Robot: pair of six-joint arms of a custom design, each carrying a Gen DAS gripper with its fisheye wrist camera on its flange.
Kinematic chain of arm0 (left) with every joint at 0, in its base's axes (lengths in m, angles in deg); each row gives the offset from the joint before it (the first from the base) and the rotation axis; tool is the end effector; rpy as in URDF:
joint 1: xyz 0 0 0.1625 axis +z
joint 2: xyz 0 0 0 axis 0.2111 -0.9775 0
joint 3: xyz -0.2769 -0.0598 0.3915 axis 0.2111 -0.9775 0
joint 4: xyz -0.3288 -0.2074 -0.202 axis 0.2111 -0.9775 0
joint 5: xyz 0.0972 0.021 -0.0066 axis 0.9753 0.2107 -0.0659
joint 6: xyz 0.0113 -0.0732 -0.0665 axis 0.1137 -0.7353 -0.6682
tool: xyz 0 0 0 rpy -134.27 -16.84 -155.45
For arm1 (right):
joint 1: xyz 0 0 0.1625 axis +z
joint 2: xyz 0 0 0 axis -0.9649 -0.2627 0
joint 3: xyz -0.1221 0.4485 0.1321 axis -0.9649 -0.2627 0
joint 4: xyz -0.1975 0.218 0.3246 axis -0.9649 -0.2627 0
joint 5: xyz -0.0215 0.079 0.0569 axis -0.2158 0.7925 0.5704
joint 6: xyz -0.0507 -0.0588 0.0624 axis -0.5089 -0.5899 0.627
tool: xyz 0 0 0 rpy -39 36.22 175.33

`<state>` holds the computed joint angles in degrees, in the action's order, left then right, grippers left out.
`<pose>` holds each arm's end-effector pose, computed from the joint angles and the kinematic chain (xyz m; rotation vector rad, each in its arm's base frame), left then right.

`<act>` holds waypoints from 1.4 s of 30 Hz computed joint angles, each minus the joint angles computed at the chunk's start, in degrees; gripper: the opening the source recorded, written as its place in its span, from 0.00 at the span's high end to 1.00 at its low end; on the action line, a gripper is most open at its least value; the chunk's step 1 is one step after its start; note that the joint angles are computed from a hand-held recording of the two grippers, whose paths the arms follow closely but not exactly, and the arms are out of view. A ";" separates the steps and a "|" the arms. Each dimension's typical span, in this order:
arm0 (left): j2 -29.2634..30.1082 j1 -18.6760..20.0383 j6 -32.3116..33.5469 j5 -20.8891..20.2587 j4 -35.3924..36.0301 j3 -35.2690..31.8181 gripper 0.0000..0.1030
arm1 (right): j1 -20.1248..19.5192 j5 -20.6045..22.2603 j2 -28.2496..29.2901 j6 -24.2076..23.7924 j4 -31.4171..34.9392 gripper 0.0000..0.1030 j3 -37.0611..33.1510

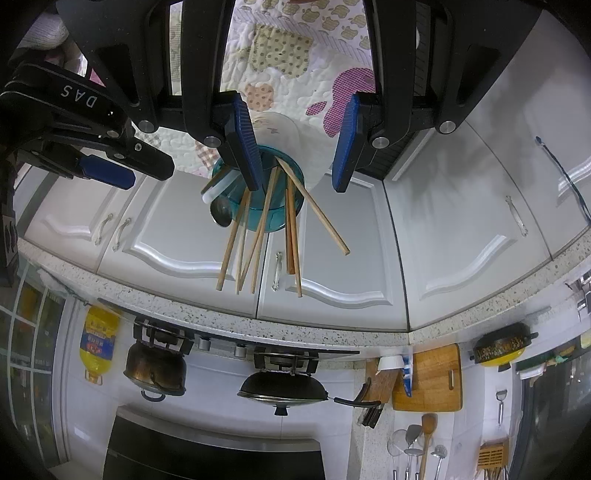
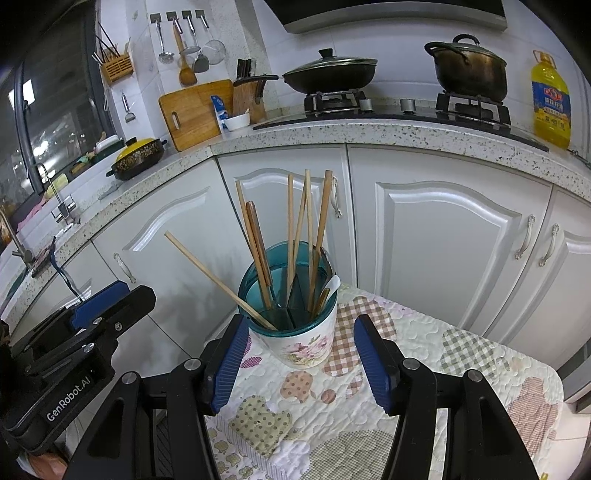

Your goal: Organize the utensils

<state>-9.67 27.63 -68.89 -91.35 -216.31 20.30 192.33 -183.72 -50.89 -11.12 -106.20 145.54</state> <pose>-0.3793 -0.5742 0.3134 0.9132 2.3579 -0.9783 0.3407 -0.5143 0.3414 0.2582 -2.3231 1.1501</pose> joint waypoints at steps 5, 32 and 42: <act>0.03 -0.06 -0.13 0.10 0.15 0.00 0.63 | -0.06 0.14 -0.10 0.04 0.29 0.44 -0.02; 1.13 -0.16 1.69 0.78 -1.31 -0.01 0.62 | -0.30 0.61 -0.15 -0.03 0.98 0.43 -0.12; 1.51 -0.01 2.75 0.31 -2.91 0.51 0.62 | -1.13 1.46 -0.35 0.34 1.09 0.43 0.47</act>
<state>-8.16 27.61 -66.14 -91.04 -219.22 20.81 191.21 -182.25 -51.25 -10.78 -105.12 146.01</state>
